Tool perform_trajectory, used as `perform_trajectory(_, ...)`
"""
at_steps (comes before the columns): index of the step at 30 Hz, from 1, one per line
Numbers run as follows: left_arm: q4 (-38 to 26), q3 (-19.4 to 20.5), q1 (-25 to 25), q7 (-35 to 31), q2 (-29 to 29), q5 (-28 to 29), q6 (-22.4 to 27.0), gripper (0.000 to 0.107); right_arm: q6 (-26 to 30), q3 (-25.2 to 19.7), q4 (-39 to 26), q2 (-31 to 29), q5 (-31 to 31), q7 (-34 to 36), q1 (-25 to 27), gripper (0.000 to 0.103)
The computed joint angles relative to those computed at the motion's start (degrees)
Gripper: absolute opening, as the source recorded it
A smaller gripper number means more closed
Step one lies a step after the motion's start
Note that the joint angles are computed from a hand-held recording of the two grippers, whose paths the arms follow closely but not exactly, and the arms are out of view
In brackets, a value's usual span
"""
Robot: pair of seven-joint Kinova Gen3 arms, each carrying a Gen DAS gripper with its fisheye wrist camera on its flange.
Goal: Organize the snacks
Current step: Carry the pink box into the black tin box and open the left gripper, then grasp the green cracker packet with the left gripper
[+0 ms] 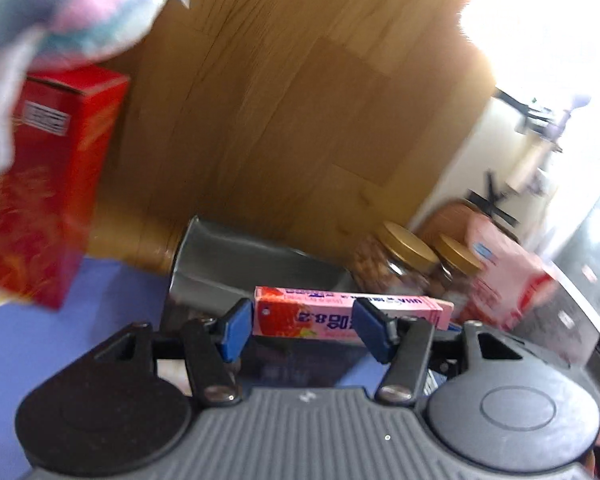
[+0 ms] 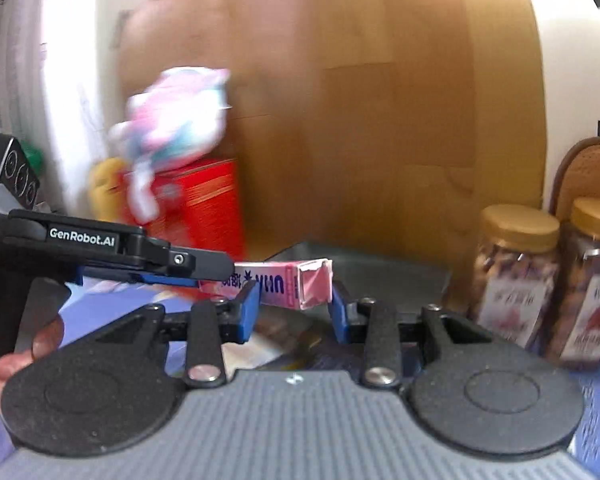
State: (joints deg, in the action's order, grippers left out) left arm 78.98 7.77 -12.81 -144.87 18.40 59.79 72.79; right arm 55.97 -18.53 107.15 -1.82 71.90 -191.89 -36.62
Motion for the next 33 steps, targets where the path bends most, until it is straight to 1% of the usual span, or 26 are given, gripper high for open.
perform_trajectory(3,-2.5,0.5,5.1,5.5,2.9,-4.1,-6.1,0.055,-7.0,3.8,-0.1,1.2,-2.8,2.1,3.9,0.041)
perform_trajectory(5,-3.3,1.2,7.0,8.2,4.1,-7.1,-8.8,0.054,-10.0,5.3,-0.4,2.6,-4.5,3.2,5.8,0.043)
perform_trajectory(7,-4.1,1.6,7.6,9.0,5.2,-8.6,-10.0,0.054,-9.2,5.9,-1.2,4.2,-5.6,5.0,5.8,0.044)
perform_trajectory(8,-3.3,2.6,7.1,8.0,5.0,-8.2,-11.2,0.058,-8.3,5.8,-1.6,5.2,-4.9,4.7,5.6,0.048)
perform_trajectory(9,-3.1,3.4,6.5,6.9,5.0,-7.8,-11.5,0.062,-8.1,6.0,-1.2,5.5,-3.5,3.4,5.1,0.051)
perform_trajectory(10,-2.4,3.9,5.8,5.4,4.7,-6.8,-11.7,0.064,-7.3,5.9,-0.3,5.3,-1.5,1.2,4.3,0.053)
perform_trajectory(12,-1.0,4.4,4.6,2.9,3.6,-5.4,-11.8,0.066,-4.4,5.2,2.1,3.8,1.7,-3.4,2.6,0.053)
perform_trajectory(13,-0.1,4.5,3.6,1.4,2.9,-4.3,-10.9,0.066,-3.4,4.5,3.9,2.2,2.8,-5.8,2.0,0.053)
perform_trajectory(15,1.6,4.5,1.3,-1.8,1.9,-1.6,-6.8,0.066,-1.8,2.2,7.8,-1.5,3.0,-10.4,1.1,0.053)
perform_trajectory(16,2.4,3.8,0.9,-3.4,1.3,-0.8,-4.5,0.066,-1.2,0.7,10.0,-3.5,2.6,-12.8,0.6,0.053)
perform_trajectory(17,3.4,2.0,1.6,-4.8,0.4,-0.5,-2.3,0.066,0.2,-1.4,12.1,-5.2,2.1,-15.1,0.0,0.053)
perform_trajectory(18,4.4,1.3,1.5,-5.9,-0.4,-0.7,-0.2,0.066,2.1,-3.6,13.9,-6.6,1.0,-17.2,-1.0,0.053)
perform_trajectory(20,6.9,2.6,-1.2,-8.9,-1.2,-0.6,4.5,0.066,5.3,-7.8,16.9,-8.8,-1.7,-20.9,-3.2,0.053)
perform_trajectory(22,10.6,2.4,-2.8,-13.2,-2.3,0.6,8.6,0.066,9.0,-13.1,18.7,-9.7,-4.7,-25.6,-4.7,0.053)
perform_trajectory(23,12.4,1.6,-2.8,-15.5,-2.9,1.1,10.2,0.066,9.9,-15.1,19.2,-9.9,-6.1,-27.9,-5.4,0.053)
perform_trajectory(24,13.8,0.2,-1.7,-17.6,-3.5,1.1,11.5,0.066,10.5,-16.0,19.6,-10.2,-6.8,-30.2,-6.5,0.053)
perform_trajectory(25,15.1,-0.2,-1.4,-19.3,-4.1,0.4,12.3,0.066,11.1,-16.9,19.8,-9.9,-7.4,-32.1,-7.4,0.053)
perform_trajectory(27,18.2,-1.8,0.3,-21.4,-6.2,-0.6,11.6,0.067,12.7,-18.4,19.6,-8.5,-7.7,-34.7,-8.9,0.053)
perform_trajectory(29,20.7,-3.1,1.5,-22.6,-7.8,-1.1,10.2,0.068,12.9,-17.6,19.2,-6.8,-6.9,-36.6,-10.1,0.053)
perform_trajectory(31,21.6,-4.3,2.3,-21.6,-7.6,-2.0,9.9,0.068,11.1,-16.0,19.5,-6.4,-6.5,-37.8,-11.3,0.052)
perform_trajectory(32,21.8,-4.7,2.5,-20.8,-7.5,-2.5,9.7,0.068,10.4,-15.3,19.4,-6.0,-7.0,-37.6,-11.8,0.05)
perform_trajectory(33,22.1,-5.2,3.0,-19.8,-7.5,-3.2,9.5,0.066,10.0,-14.8,18.8,-5.7,-8.3,-36.7,-12.0,0.047)
